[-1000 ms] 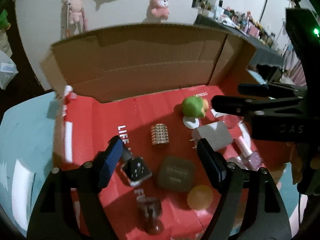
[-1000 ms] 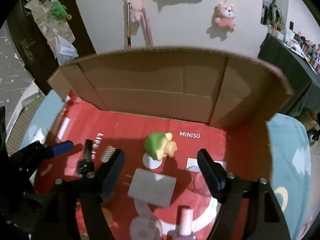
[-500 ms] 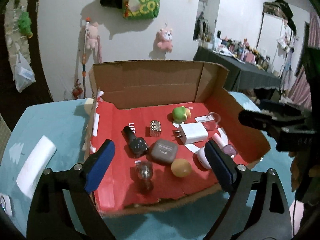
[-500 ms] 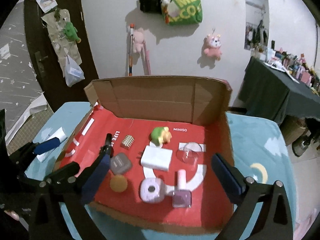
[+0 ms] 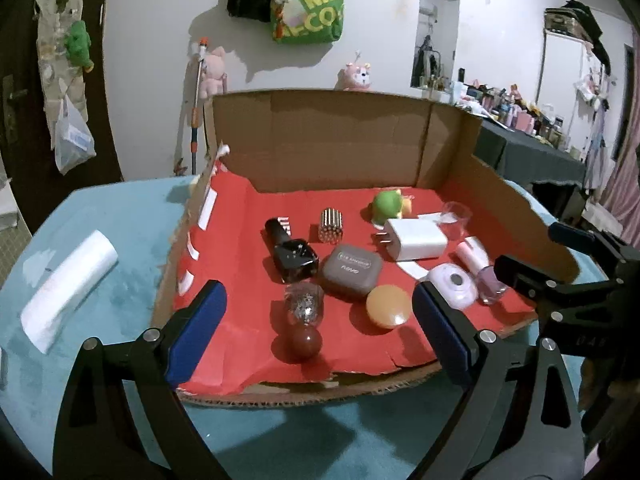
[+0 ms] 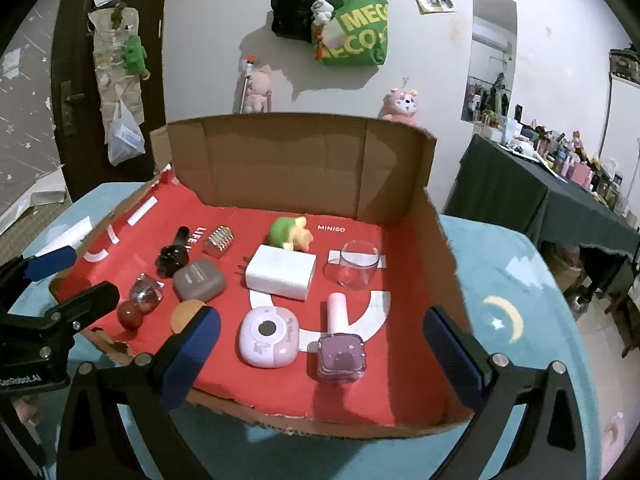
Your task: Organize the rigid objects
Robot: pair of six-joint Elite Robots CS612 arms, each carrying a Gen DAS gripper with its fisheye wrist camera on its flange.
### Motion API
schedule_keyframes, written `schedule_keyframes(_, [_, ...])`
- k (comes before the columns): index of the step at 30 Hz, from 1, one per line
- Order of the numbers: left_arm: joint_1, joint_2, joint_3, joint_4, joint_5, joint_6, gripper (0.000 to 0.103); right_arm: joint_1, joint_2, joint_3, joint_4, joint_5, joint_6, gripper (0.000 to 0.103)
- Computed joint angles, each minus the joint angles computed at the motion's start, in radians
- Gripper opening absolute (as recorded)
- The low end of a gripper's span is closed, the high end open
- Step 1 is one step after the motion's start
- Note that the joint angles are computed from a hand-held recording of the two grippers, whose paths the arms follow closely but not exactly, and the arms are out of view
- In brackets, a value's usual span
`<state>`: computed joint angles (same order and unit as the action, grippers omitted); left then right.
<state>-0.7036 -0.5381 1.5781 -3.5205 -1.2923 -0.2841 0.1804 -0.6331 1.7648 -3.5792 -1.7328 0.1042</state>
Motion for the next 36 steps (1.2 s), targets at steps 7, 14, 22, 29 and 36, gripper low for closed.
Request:
schedule_keyframes(7, [-0.002, 0.035, -0.043, 0.013, 0.061, 0.025, 0.095, 0.004, 0.042, -0.042, -0.018, -0.021, -0.014, 0.103])
schedule_keyframes(14, [0.003, 0.044, -0.053, 0.021, 0.067, 0.017, 0.095, 0.002, 0.052, -0.052, 0.001, -0.013, -0.008, 0.103])
schedule_keyframes(22, [0.004, 0.045, -0.056, 0.034, 0.059, 0.025, 0.095, 0.007, 0.056, -0.052, -0.011, -0.027, -0.012, 0.103])
schedule_keyframes(29, [0.004, 0.042, -0.047, 0.034, 0.067, 0.021, 0.095, -0.003, 0.052, -0.051, 0.017, 0.023, 0.037, 0.103])
schedule_keyframes(36, [0.003, 0.040, -0.047, 0.050, 0.066, 0.034, 0.095, -0.002, 0.054, -0.053, 0.022, 0.018, 0.045, 0.103])
